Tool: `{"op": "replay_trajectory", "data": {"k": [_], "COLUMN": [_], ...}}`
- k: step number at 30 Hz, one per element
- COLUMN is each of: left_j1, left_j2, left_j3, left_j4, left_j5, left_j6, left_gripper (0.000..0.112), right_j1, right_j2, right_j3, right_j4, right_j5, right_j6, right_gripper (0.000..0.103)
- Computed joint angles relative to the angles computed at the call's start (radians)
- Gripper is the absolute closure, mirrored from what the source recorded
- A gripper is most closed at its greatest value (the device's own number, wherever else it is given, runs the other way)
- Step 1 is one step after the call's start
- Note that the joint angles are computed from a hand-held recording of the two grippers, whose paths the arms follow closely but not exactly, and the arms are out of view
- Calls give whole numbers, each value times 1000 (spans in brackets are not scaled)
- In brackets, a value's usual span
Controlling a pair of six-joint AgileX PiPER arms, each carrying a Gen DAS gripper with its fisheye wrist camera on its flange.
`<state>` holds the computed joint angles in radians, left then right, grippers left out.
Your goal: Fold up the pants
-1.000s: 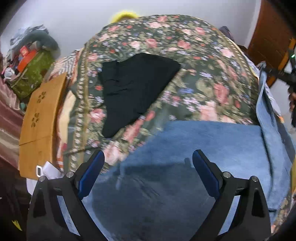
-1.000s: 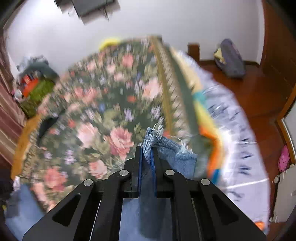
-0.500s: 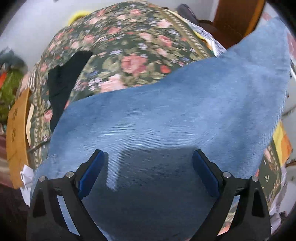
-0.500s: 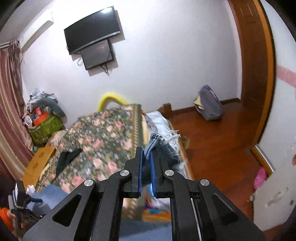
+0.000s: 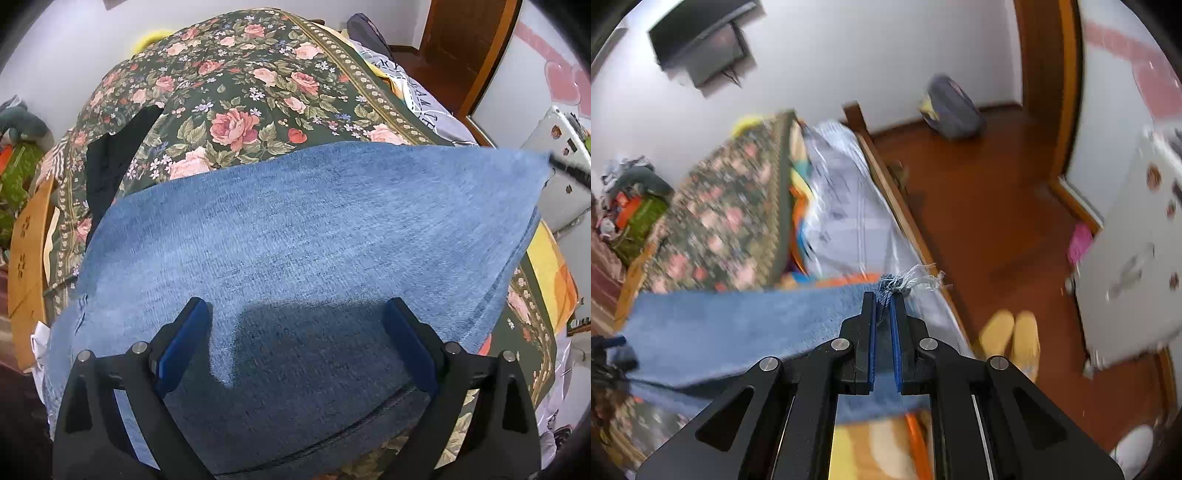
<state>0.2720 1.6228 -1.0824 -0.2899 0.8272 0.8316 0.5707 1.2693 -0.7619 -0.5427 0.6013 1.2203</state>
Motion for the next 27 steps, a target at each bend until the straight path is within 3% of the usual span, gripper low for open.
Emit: {"op": "replay_trajectory", "data": {"k": [5,13,16,20,27], "left_j1": [19,112,204,352,589], "left_j2": [-10,-36,-37,4,238], "left_j3": [14,-1,-52,-171,-537], "left_j4": [-36,-119,-184,-260,-277], "left_j5": [-3,5,33,79,161], "left_j6": [35,126,183,243,227], "left_gripper": [16,16,16,16,16], "right_j1": [41,190,272,357,402], "right_j2": [12,-2,33,175,484], "right_j3": [91,-21,-160,-391,-812], "right_j4": [41,-5,-72,-145,-105], "right_j5": [-13,228,304,344,268], "right_j6": [62,138,139,88,-123], "right_gripper": [96,90,76,60,48]}}
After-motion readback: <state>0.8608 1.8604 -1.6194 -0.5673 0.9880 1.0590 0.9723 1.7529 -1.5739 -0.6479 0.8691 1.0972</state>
